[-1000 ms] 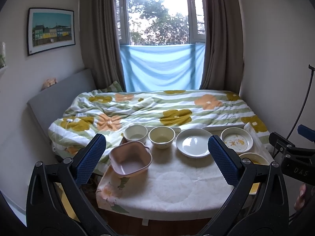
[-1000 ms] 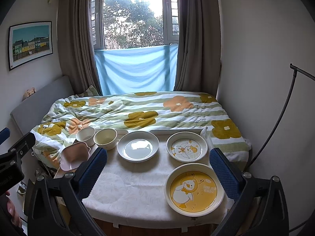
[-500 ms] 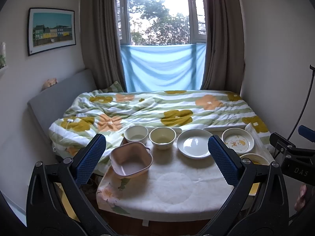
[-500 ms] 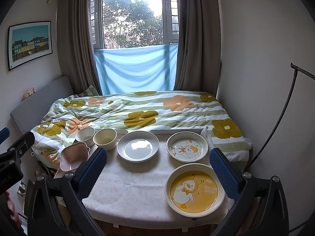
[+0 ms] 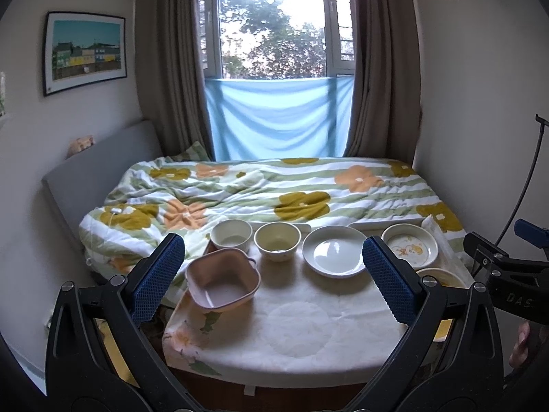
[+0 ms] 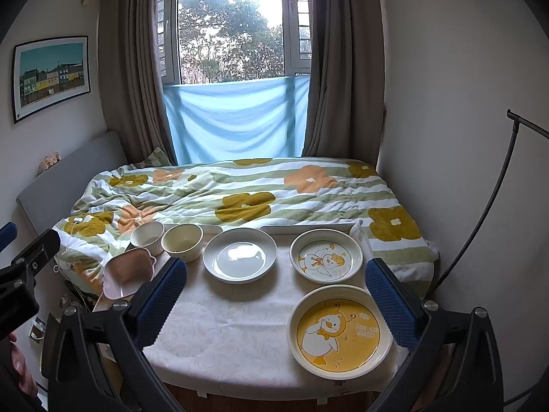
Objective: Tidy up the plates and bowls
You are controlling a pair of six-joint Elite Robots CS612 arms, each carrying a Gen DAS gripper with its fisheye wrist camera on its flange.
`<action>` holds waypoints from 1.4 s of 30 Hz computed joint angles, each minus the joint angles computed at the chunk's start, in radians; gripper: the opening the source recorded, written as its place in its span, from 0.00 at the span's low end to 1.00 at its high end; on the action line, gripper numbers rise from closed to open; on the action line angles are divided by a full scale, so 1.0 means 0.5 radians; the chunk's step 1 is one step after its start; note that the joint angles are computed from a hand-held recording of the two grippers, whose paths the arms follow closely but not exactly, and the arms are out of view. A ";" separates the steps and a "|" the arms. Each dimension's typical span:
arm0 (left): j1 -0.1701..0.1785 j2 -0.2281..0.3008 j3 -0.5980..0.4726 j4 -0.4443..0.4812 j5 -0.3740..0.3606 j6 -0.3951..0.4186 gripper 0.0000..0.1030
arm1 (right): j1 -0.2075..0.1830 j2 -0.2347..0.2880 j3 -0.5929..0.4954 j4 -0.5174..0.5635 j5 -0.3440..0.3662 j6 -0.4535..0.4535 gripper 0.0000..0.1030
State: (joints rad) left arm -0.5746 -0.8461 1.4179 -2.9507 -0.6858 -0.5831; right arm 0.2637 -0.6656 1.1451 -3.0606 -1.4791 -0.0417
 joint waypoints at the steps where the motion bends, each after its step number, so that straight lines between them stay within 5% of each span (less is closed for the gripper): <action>1: 0.000 0.000 0.002 -0.016 -0.003 0.011 1.00 | 0.000 0.001 -0.002 0.001 0.000 0.000 1.00; 27: 0.052 0.004 -0.044 0.063 -0.124 0.046 1.00 | -0.004 0.027 -0.058 0.080 -0.007 0.034 1.00; 33: 0.100 0.103 -0.208 0.210 -0.383 0.208 1.00 | -0.047 0.023 -0.055 0.235 0.018 0.179 1.00; 42: 0.131 0.417 -0.628 0.558 -0.937 0.080 1.00 | -0.227 0.106 -0.064 0.511 0.113 0.244 1.00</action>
